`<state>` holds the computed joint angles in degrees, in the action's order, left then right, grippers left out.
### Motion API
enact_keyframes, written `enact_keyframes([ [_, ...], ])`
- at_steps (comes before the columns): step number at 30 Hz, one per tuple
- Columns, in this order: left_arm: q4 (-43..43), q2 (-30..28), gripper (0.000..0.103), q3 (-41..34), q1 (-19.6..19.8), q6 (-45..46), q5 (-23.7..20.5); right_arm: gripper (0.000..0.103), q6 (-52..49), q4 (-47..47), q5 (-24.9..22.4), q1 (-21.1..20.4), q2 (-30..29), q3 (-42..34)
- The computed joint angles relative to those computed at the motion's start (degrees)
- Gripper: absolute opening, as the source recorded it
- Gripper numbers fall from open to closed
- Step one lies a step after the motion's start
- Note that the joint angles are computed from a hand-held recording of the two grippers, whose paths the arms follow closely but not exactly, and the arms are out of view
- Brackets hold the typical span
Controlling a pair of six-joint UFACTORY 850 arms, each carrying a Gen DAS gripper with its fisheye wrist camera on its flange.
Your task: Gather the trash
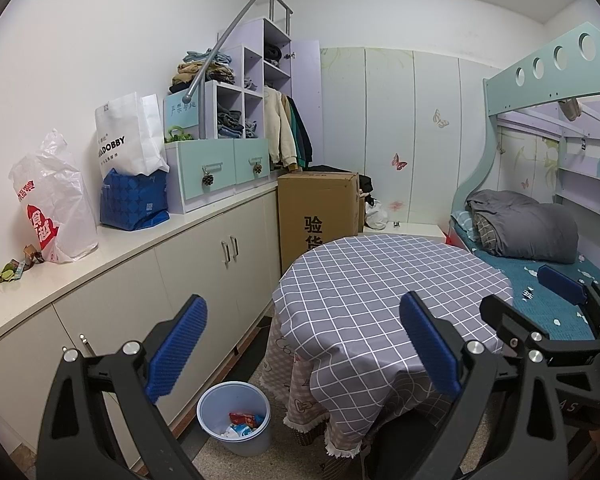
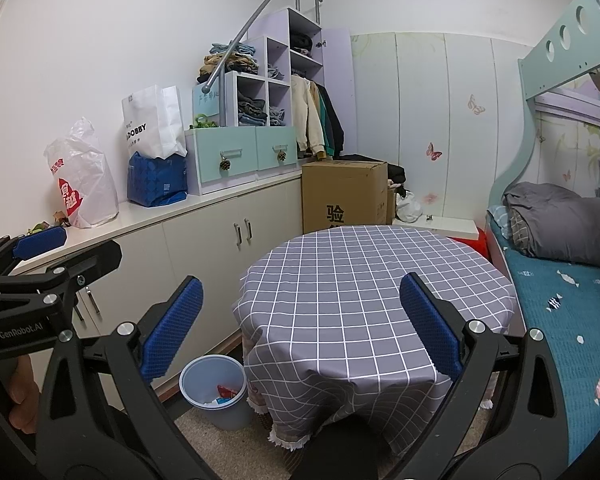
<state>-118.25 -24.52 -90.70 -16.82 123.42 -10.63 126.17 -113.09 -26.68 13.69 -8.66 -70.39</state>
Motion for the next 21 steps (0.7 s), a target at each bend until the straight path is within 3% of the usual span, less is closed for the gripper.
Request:
enact_keyframes([
  [21, 2.68, -0.71, 0.095, -0.75, 1.02, -2.09, -0.61, 0.097, 0.02, 0.11, 0.03, 0.23, 0.35, 0.8],
])
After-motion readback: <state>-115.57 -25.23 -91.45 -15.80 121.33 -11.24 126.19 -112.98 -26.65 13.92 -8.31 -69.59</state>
